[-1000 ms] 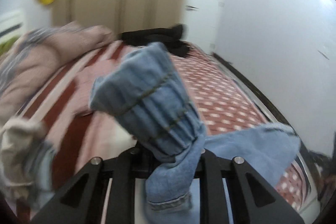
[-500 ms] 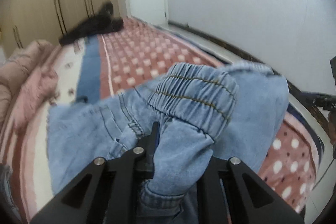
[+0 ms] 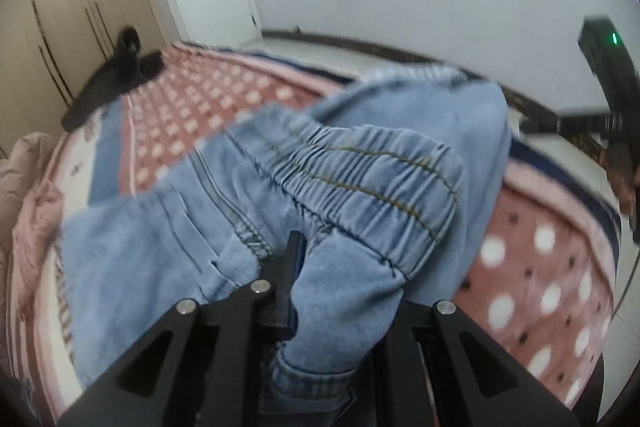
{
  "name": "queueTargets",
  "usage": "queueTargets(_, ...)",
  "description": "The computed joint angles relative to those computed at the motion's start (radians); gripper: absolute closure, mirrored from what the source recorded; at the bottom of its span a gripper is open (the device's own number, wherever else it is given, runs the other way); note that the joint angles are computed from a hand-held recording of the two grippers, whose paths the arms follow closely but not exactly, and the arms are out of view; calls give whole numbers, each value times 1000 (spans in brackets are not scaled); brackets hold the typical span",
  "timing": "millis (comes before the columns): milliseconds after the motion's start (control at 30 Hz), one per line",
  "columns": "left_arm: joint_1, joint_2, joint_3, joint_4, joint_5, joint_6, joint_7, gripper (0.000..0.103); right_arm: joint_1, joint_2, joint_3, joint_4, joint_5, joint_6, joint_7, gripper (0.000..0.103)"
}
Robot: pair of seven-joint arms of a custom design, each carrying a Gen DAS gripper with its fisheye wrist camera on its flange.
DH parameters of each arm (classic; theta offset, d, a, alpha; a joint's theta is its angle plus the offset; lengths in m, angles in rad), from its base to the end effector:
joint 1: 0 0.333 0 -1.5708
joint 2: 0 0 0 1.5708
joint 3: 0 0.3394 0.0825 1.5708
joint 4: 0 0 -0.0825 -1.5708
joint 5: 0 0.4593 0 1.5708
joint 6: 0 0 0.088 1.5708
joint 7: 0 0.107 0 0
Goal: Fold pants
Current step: 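Grasp the cuffs with the left gripper and fold them over toward the waistband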
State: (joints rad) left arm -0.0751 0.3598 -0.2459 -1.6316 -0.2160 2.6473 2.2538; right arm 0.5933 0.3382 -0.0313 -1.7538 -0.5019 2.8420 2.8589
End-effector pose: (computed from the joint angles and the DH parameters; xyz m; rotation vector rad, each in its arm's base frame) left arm 0.7523 -0.2178 0.4844 -0.9833 2.4367 -0.7820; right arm 0.6316 0.4305 0.4446 -1.4050 1.8978 -0.2784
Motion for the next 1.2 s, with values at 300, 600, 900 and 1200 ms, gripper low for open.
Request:
queueTargets(300, 52, -37, -15, 40, -143, -224, 75, 89, -14, 42, -3, 21, 75, 133, 6, 12)
queueTargets(600, 68, 33, 2, 152, -218, -421, 30, 85, 5, 96, -20, 63, 245, 164, -63, 10)
queueTargets(900, 52, 10, 23, 176, -150, -482, -8, 69, 15, 79, -24, 51, 264, 145, -94, 10)
queueTargets(1200, 64, -49, 34, 101, -150, -419, 16, 21, 17, 72, -29, 31, 282, 168, -105, 10)
